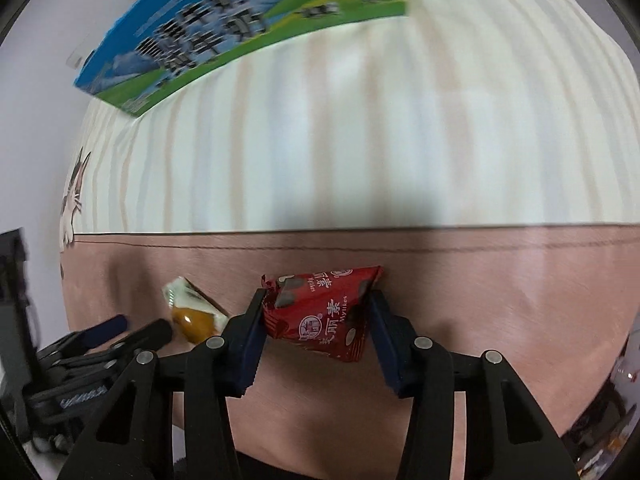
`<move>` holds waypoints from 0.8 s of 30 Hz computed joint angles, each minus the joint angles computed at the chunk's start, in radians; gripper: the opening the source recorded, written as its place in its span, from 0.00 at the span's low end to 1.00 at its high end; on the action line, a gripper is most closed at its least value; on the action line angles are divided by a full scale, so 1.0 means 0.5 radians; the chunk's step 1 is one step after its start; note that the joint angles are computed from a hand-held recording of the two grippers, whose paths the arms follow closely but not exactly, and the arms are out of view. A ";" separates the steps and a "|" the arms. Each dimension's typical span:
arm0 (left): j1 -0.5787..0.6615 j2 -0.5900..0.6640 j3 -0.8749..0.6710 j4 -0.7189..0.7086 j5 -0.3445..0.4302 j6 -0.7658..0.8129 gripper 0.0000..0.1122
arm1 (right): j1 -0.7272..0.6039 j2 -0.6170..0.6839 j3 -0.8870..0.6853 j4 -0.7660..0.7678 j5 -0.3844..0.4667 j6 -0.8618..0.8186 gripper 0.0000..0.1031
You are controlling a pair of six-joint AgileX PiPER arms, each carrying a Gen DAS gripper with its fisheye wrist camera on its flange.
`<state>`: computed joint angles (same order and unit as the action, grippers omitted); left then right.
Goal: Organize snacks
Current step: 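Grasp the yellow egg-yolk snack with left tool while right tool grasps the red candy packet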
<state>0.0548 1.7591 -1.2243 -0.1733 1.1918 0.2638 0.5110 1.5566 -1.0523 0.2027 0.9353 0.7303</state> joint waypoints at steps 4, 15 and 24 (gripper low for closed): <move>-0.090 0.126 0.034 -0.087 -0.056 -0.049 0.75 | -0.042 -0.076 0.110 0.034 -0.029 0.007 0.51; -0.117 -0.016 0.212 0.329 -0.380 -0.093 0.50 | 0.002 0.026 0.085 0.125 -0.136 0.114 0.76; -0.010 -0.001 0.207 0.405 -0.437 -0.010 0.50 | 0.202 0.182 -0.067 -0.138 -0.091 0.254 0.60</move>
